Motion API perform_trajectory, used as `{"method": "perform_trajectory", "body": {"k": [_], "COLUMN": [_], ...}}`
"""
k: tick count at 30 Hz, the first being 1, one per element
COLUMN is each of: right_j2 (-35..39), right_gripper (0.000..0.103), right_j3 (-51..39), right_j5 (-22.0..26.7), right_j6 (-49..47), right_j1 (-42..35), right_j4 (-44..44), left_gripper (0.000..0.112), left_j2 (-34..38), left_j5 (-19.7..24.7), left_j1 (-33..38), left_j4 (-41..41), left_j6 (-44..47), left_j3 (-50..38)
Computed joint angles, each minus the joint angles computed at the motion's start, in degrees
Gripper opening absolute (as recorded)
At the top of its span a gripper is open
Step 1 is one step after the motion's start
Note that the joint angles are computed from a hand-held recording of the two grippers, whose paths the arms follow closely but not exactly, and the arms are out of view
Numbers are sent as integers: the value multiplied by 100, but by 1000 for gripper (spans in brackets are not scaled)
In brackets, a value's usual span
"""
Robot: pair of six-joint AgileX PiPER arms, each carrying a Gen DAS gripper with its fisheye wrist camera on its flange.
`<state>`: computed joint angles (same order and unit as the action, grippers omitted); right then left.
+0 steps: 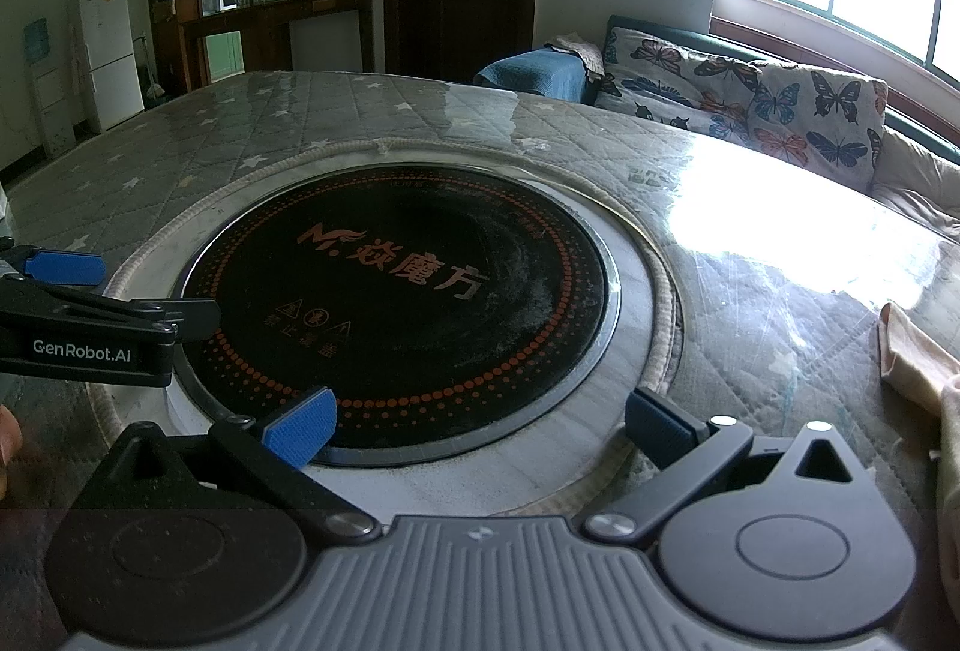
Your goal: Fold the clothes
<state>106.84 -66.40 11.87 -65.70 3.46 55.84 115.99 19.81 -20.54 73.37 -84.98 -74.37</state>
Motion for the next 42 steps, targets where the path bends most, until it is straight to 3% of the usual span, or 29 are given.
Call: {"method": "perform_trajectory", "body": {"k": [33,42], "right_j2": [-69,-256], "right_gripper": [103,103], "right_j3": [44,225], "right_j5": [116,165], "right_j6": [-230,-587], "right_j1": [-66,-176], "right_j4": [146,488], "left_gripper": [103,103], "left_j2": [-24,-72], "left_j5": [47,413], "left_j1": [-9,-172], "left_j4": [-152,-167], "left_j6": [194,324], "left_j3": [-13,-62]}}
